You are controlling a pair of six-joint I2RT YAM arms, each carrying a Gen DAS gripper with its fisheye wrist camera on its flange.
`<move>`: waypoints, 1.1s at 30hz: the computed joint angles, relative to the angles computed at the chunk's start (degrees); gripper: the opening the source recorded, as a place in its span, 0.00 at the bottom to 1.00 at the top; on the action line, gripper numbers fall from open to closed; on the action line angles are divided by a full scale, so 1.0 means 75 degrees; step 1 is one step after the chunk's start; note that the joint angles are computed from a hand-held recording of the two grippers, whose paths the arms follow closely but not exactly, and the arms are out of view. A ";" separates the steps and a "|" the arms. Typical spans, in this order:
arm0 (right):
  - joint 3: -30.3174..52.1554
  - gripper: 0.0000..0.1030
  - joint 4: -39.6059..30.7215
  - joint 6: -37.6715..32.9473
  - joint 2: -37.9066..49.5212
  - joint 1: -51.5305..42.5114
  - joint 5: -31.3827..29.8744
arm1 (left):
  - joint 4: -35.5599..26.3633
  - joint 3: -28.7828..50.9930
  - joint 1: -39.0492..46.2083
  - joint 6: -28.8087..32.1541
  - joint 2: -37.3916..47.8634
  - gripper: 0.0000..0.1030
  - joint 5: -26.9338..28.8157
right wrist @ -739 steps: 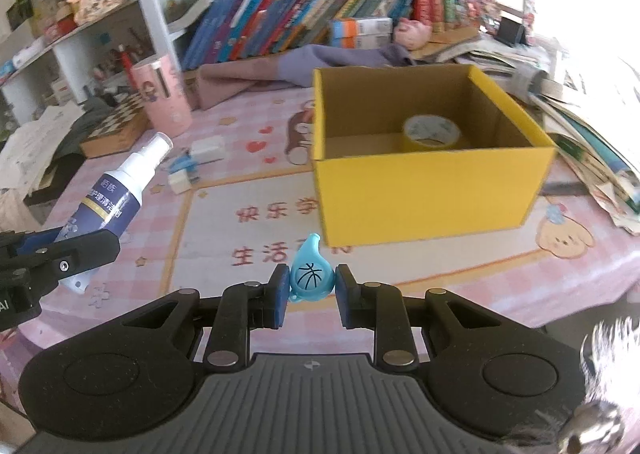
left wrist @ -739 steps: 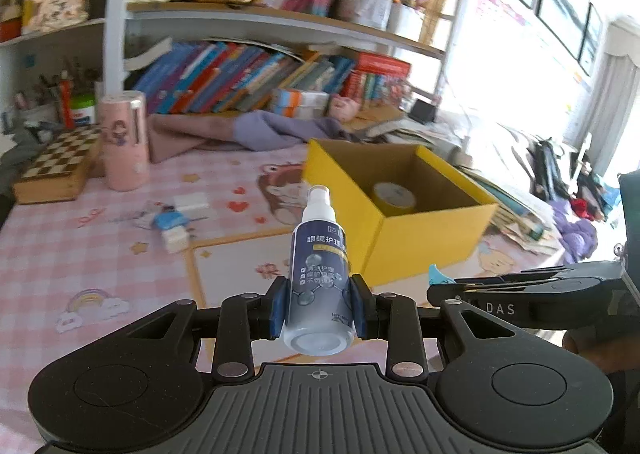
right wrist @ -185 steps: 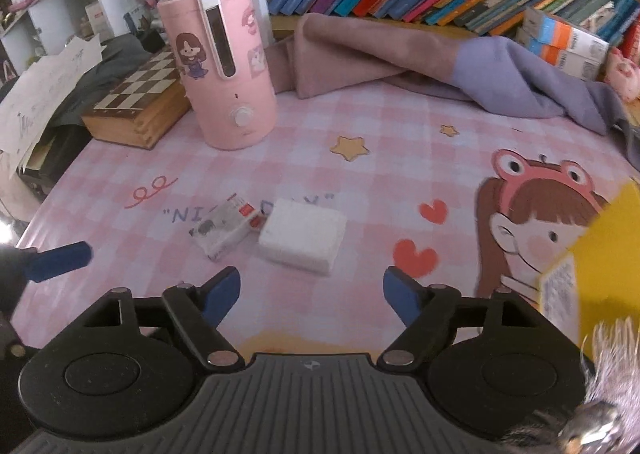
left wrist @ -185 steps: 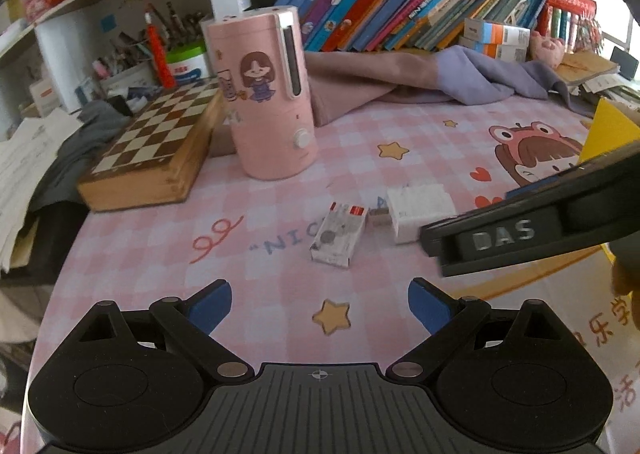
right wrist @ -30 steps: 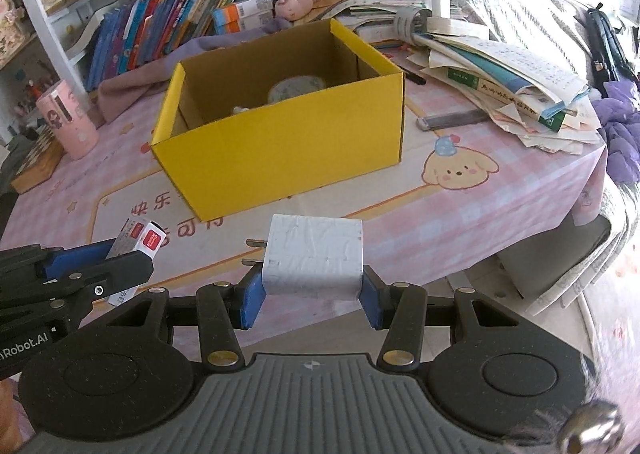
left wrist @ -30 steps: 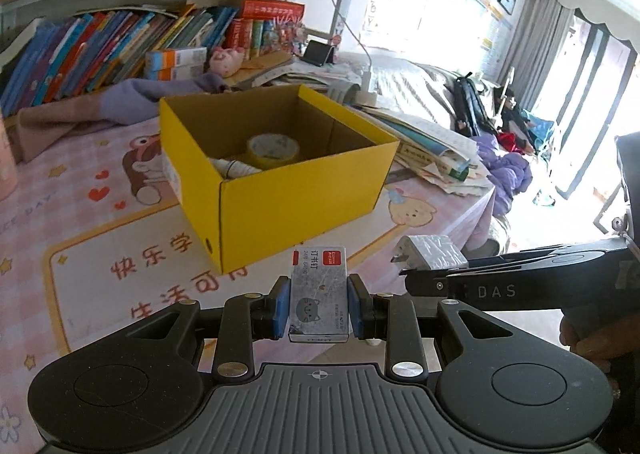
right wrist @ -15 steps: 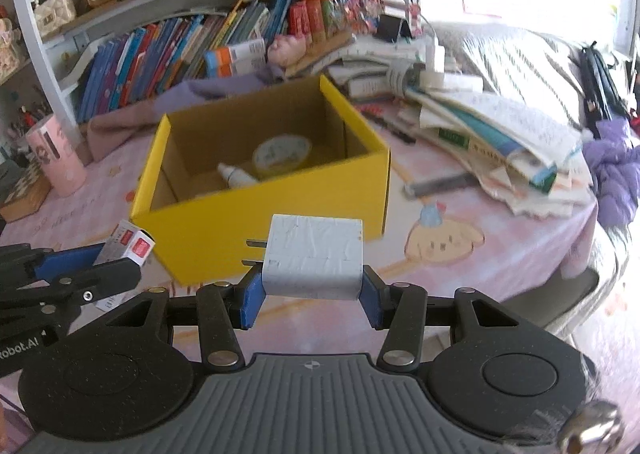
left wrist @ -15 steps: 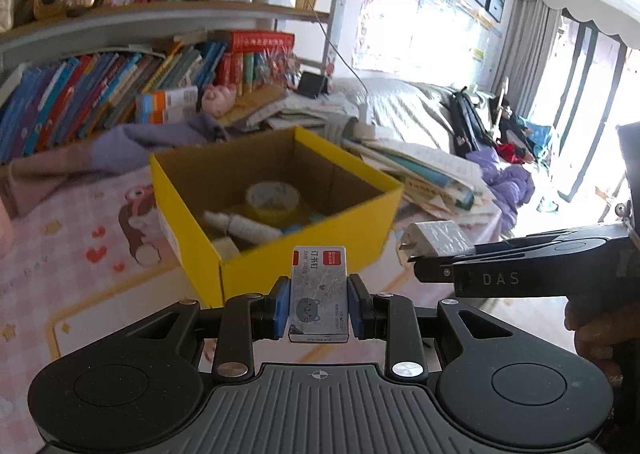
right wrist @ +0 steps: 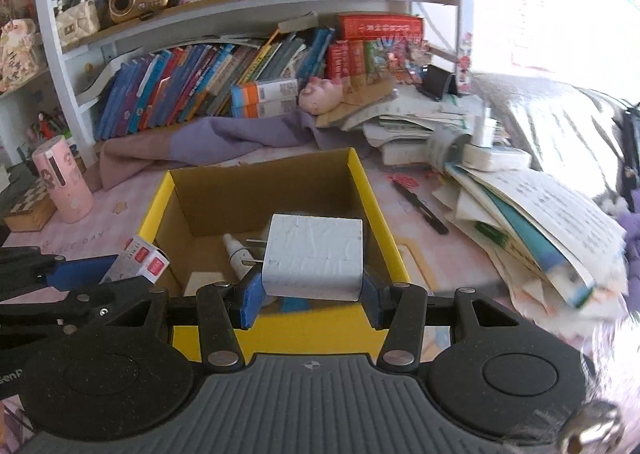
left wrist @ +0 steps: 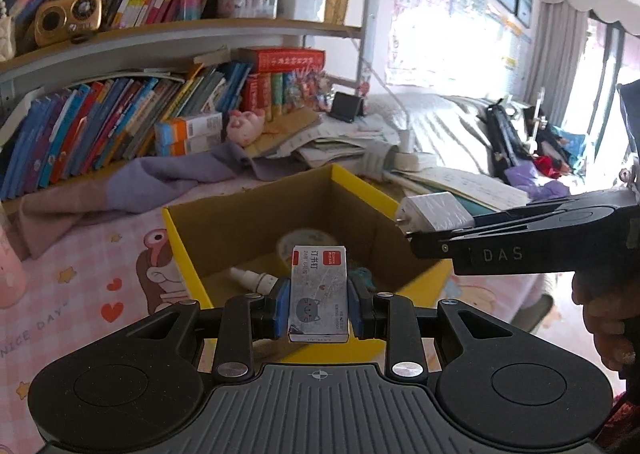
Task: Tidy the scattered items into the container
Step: 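Lower the white card box with the right tool while the left tool lowers the packet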
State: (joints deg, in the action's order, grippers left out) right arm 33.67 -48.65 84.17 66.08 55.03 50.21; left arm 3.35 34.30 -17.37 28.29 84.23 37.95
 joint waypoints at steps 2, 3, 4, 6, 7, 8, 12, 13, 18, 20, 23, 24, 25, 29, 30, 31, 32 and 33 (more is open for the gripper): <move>-0.0451 0.45 0.0993 -0.1455 -0.0514 -0.0741 -0.0320 | 0.0336 0.0047 -0.0354 -0.0245 0.0245 0.27 -0.0511; -0.0647 0.45 0.1486 -0.2107 -0.0666 -0.1106 -0.0540 | 0.0478 0.0074 -0.0541 -0.0351 0.0378 0.27 -0.0791; -0.0824 0.45 0.1956 -0.2706 -0.0768 -0.1456 -0.0777 | 0.0582 0.0114 -0.0715 -0.0438 0.0525 0.27 -0.1057; -0.1152 0.45 0.2920 -0.3896 -0.0819 -0.2181 -0.1330 | 0.0736 0.0210 -0.1007 -0.0585 0.0809 0.28 -0.1501; -0.1273 0.45 0.3320 -0.4363 -0.0785 -0.2481 -0.1588 | 0.0787 0.0271 -0.1153 -0.0647 0.0946 0.28 -0.1719; -0.1397 0.45 0.3788 -0.4905 -0.0714 -0.2860 -0.1911 | 0.0834 0.0339 -0.1288 -0.0705 0.1083 0.28 -0.1926; -0.1587 0.45 0.5225 -0.6594 -0.0144 -0.4111 -0.3051 | 0.0835 0.0707 -0.1686 -0.0934 0.1611 0.28 -0.2615; -0.1579 0.45 0.5565 -0.6988 0.0082 -0.4468 -0.3409 | 0.0821 0.0798 -0.1774 -0.0983 0.1741 0.28 -0.2785; -0.1024 0.45 0.6540 -0.8409 0.1576 -0.5879 -0.4921 | 0.0465 0.1472 -0.2123 -0.1196 0.2430 0.28 -0.3519; -0.0687 0.45 0.6627 -0.8802 0.2147 -0.6226 -0.5345 | 0.0334 0.1670 -0.2242 -0.1326 0.2620 0.28 -0.3716; -0.0374 0.45 0.6624 -0.9098 0.2690 -0.6547 -0.5823 | 0.0243 0.1812 -0.2348 -0.1530 0.2791 0.28 -0.3920; -0.0318 0.45 0.6587 -0.9127 0.2783 -0.6606 -0.5952 | 0.0206 0.1848 -0.2359 -0.1595 0.2823 0.28 -0.3955; -0.0284 0.45 0.6545 -0.9145 0.2825 -0.6660 -0.6110 | 0.0177 0.1876 -0.2390 -0.1653 0.2843 0.28 -0.4015; -0.0266 0.45 0.6552 -0.9263 0.2862 -0.6683 -0.6342 | 0.0132 0.1926 -0.2438 -0.1837 0.2908 0.28 -0.4166; -0.0261 0.45 0.6549 -0.9257 0.2867 -0.6714 -0.6413 | 0.0137 0.1930 -0.2452 -0.1868 0.2921 0.28 -0.4207; -0.0261 0.45 0.6544 -0.9239 0.2856 -0.6738 -0.6462 | 0.0130 0.1936 -0.2463 -0.1912 0.2931 0.28 -0.4238; -0.0277 0.45 0.6557 -0.9227 0.2845 -0.6767 -0.6510 | 0.0124 0.1938 -0.2469 -0.1947 0.2938 0.28 -0.4255; -0.0289 0.45 0.6572 -0.9227 0.2839 -0.6800 -0.6555 | 0.0143 0.1914 -0.2473 -0.1981 0.2923 0.28 -0.4280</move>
